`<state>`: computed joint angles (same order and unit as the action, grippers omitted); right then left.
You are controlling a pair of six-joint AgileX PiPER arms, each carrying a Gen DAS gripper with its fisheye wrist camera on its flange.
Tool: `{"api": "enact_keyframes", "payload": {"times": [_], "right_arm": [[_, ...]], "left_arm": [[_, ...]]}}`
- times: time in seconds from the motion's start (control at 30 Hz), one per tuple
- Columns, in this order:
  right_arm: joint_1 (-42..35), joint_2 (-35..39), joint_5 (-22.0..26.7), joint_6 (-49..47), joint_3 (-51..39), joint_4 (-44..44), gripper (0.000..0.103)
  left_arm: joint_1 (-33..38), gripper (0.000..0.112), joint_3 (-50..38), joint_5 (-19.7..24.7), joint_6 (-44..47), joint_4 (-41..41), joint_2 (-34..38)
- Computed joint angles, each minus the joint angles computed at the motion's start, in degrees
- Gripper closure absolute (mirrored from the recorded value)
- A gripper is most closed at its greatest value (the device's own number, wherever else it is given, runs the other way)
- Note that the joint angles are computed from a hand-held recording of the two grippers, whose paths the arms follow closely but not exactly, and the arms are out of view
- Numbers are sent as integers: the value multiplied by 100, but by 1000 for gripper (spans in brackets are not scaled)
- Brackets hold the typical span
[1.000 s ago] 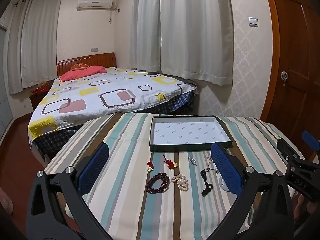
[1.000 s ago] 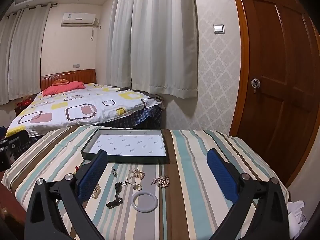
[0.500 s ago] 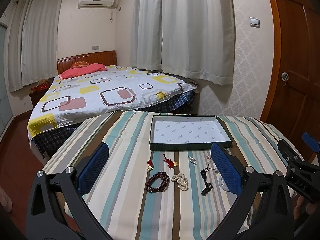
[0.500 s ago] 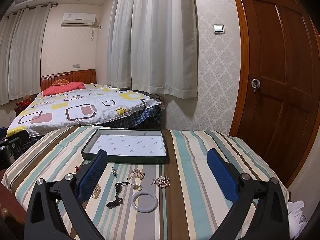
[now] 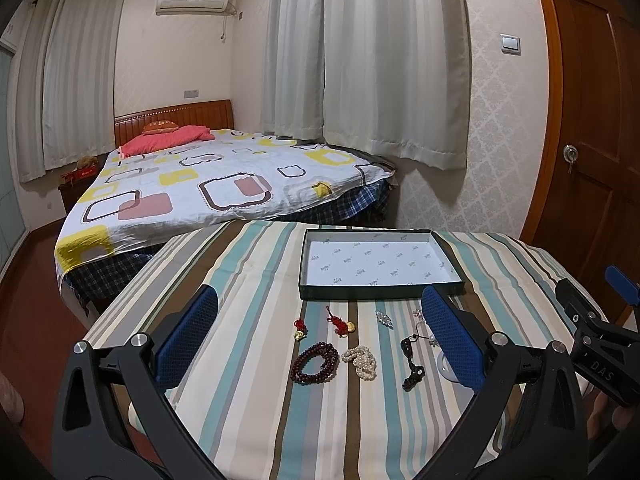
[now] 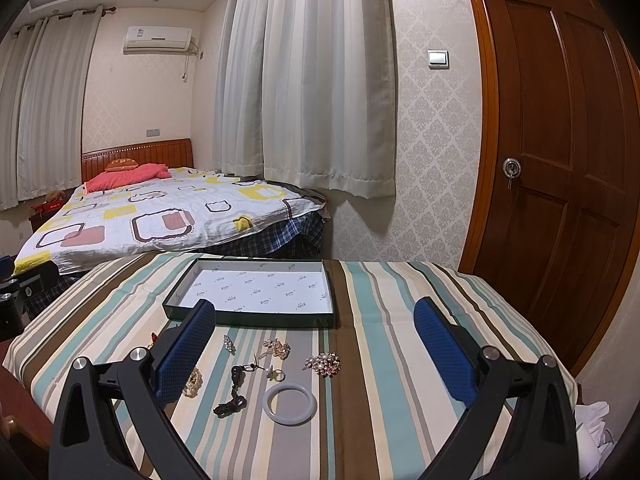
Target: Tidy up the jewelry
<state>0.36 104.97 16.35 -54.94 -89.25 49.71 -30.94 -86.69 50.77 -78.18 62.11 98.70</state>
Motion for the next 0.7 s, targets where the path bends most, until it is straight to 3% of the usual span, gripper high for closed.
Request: {"api": "enact_keyframes", "payload": {"times": [0.7], "right_arm": [[4,-19,-28,-64,29,59,6]], "left_arm": [[2,13,-3,-16,-4,-2,2]]}}
